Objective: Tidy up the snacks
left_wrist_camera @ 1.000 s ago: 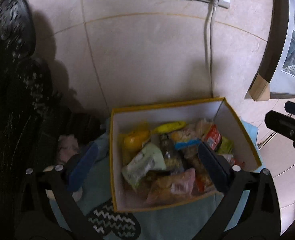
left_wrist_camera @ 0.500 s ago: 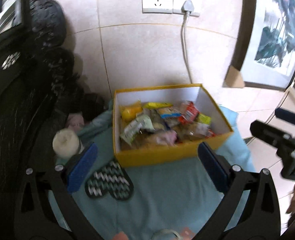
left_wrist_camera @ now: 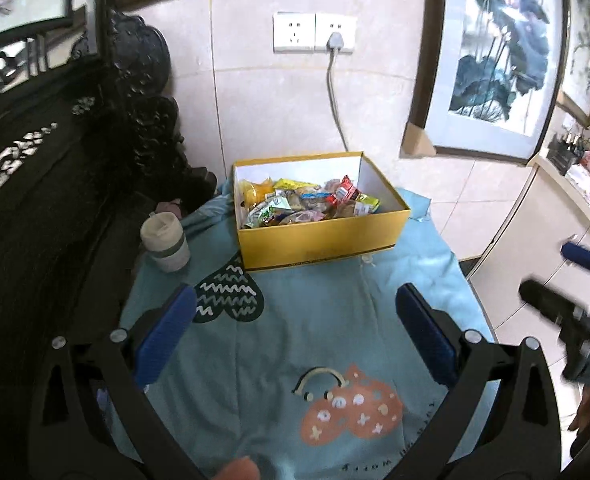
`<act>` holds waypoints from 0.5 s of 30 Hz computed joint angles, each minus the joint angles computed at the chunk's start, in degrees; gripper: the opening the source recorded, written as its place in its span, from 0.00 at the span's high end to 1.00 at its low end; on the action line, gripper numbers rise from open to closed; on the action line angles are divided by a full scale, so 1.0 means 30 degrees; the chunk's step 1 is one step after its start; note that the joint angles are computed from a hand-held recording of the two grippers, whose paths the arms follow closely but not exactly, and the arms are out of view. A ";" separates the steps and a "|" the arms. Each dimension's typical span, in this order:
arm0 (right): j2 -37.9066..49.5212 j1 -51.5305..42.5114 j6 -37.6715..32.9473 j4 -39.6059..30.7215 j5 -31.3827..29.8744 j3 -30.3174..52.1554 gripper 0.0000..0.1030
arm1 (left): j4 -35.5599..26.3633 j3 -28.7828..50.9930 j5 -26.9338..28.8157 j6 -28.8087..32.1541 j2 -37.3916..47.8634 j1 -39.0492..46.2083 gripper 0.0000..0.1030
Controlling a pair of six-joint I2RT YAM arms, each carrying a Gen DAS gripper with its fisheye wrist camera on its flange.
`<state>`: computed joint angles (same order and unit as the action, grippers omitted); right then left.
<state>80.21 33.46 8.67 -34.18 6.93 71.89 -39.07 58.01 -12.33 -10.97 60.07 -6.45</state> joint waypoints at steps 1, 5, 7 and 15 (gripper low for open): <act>-0.0945 0.0431 0.0078 -0.0119 0.0230 -0.0795 0.03 | -0.0456 -0.0123 -0.0305 -0.0174 -0.0655 -0.0306 0.02; -0.3753 0.2021 0.0106 -0.0737 0.1204 -0.2636 0.02 | -0.2359 -0.0272 -0.1836 -0.1061 -0.2711 -0.1917 0.02; -0.4899 0.2517 0.0355 -0.1027 0.1388 -0.3177 0.01 | -0.3538 -0.0264 -0.2430 -0.1894 -0.3684 -0.3040 0.02; -0.7391 0.3069 0.0313 -0.1968 0.1344 -0.4152 0.01 | -0.6040 0.0038 -0.5820 -0.5199 -0.4937 -0.7296 0.02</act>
<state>58.04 42.67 9.61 -40.09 10.96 59.44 -57.19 58.12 -29.79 -26.57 45.26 -28.34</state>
